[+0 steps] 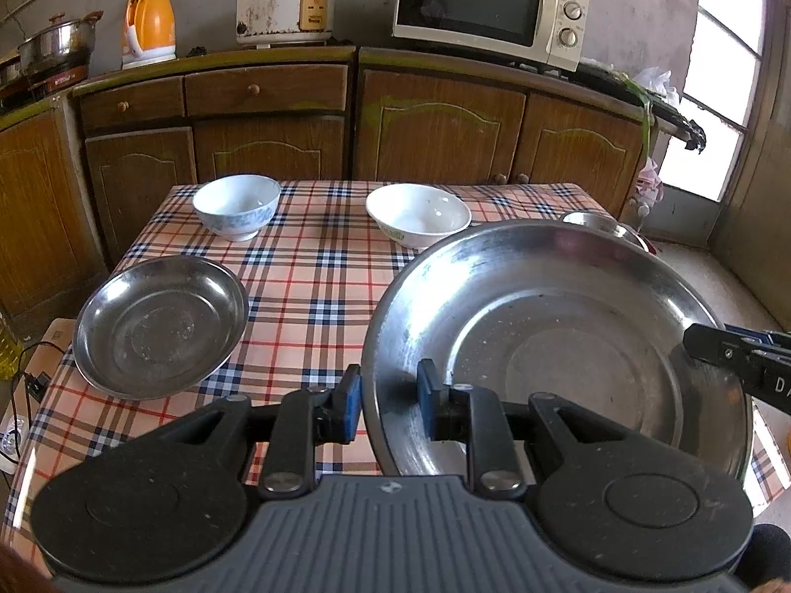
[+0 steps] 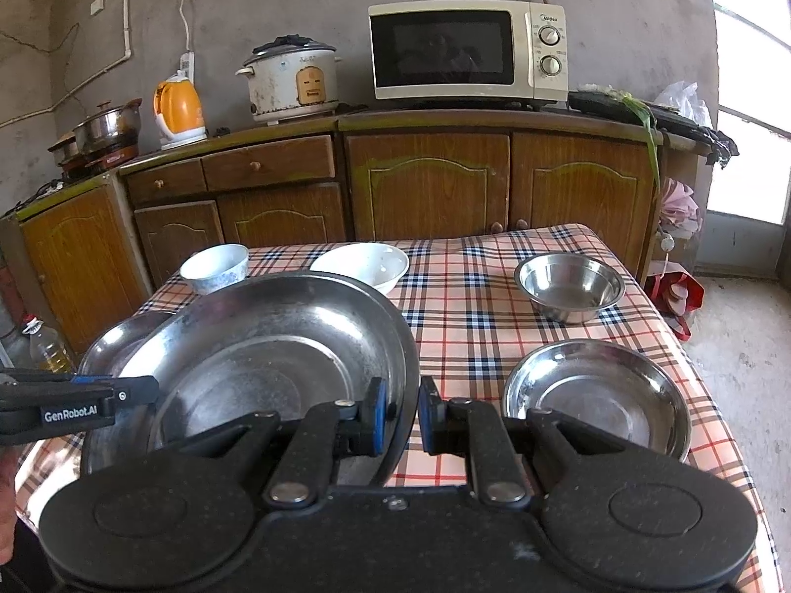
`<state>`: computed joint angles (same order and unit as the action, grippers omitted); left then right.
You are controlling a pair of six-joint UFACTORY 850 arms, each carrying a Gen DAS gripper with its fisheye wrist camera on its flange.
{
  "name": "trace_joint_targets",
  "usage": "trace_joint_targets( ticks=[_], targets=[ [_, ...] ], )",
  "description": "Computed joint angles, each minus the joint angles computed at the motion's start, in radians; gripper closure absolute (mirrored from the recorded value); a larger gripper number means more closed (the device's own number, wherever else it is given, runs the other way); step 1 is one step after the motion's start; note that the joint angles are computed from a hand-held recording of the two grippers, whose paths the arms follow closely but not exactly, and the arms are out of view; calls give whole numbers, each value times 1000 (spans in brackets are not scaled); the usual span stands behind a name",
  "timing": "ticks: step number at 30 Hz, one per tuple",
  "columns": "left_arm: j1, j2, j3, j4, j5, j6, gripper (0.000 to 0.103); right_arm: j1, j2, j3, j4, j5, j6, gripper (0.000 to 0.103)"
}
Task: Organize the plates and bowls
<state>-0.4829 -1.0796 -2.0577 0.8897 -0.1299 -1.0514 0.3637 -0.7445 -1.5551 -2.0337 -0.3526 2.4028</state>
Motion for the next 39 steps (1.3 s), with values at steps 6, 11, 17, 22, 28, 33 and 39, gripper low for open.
trace_joint_targets(
  ticks=[6, 11, 17, 22, 28, 33, 39],
  targets=[
    [-2, -8, -11, -55, -9, 52, 80, -2, -3, -1, 4, 5, 0, 85],
    [-3, -18, -24, -103, -18, 98, 80, -4, -10, -8, 21, 14, -10, 85],
    [-4, -25, -29, -151, -23, 143, 80, -6, -15, -10, 38, 20, -23, 85],
    [-7, -29, -30, -164, -29, 155, 80, -5, -20, -14, 63, 22, -43, 85],
    [-7, -32, -34, -201, -35, 190, 79, -6, -23, -17, 86, 30, -63, 85],
    [-8, -36, -39, -213, -44, 198, 79, -7, -26, -20, 101, 36, -77, 85],
    [-9, -40, -43, -219, -48, 202, 79, -8, -31, -24, 112, 42, -88, 85]
  ],
)
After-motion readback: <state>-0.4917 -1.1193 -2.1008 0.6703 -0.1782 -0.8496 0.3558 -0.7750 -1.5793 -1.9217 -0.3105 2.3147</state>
